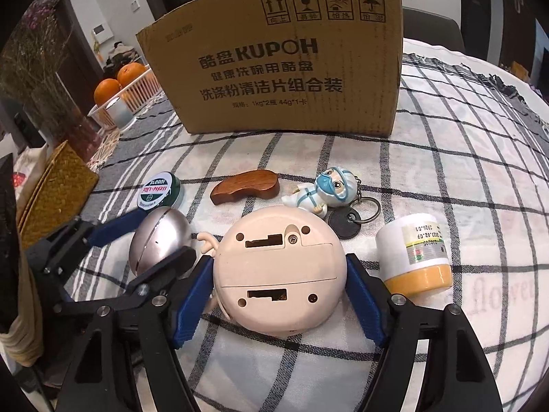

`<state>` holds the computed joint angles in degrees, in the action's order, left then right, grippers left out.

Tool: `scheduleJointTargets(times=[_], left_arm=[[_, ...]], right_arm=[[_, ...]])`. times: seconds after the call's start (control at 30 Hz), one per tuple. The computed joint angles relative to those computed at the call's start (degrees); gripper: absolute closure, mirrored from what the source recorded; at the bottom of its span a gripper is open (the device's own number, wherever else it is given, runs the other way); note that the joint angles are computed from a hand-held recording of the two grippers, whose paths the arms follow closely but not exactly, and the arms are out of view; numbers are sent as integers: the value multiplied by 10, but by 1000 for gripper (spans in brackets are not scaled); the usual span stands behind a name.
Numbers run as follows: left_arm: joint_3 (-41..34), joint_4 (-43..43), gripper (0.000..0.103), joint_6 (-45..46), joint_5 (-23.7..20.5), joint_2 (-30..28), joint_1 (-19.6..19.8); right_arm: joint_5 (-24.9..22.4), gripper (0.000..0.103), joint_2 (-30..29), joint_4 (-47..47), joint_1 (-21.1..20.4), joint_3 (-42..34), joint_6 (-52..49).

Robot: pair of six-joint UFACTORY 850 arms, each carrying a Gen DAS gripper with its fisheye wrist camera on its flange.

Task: Organize rigid objects
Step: 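Grasp the silver sphere with the left tool while the right tool grasps the beige round toy, then lift the silver sphere with the left tool while the right tool carries the beige toy over the box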

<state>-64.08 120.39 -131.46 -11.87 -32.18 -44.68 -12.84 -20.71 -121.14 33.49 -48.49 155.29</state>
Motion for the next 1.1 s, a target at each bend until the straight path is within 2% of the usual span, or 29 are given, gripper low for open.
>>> scheduleJointTargets(times=[0.17,0.43,0.73,1.1], left_arm=[[-1,28,50,-33,5,-1,3],[13,-65,50,27,-18,15,-1],[41,-86,50,22,-59,52,-10],[63,-84,50,1,-101,100,-18]], right_arm=[[-8,28,0,25,4,0,-12],[-12,28,5,43,5,4,-11],[-33,28,18,93,14,11,-52],[-94,28,60,177,41,20,-135]])
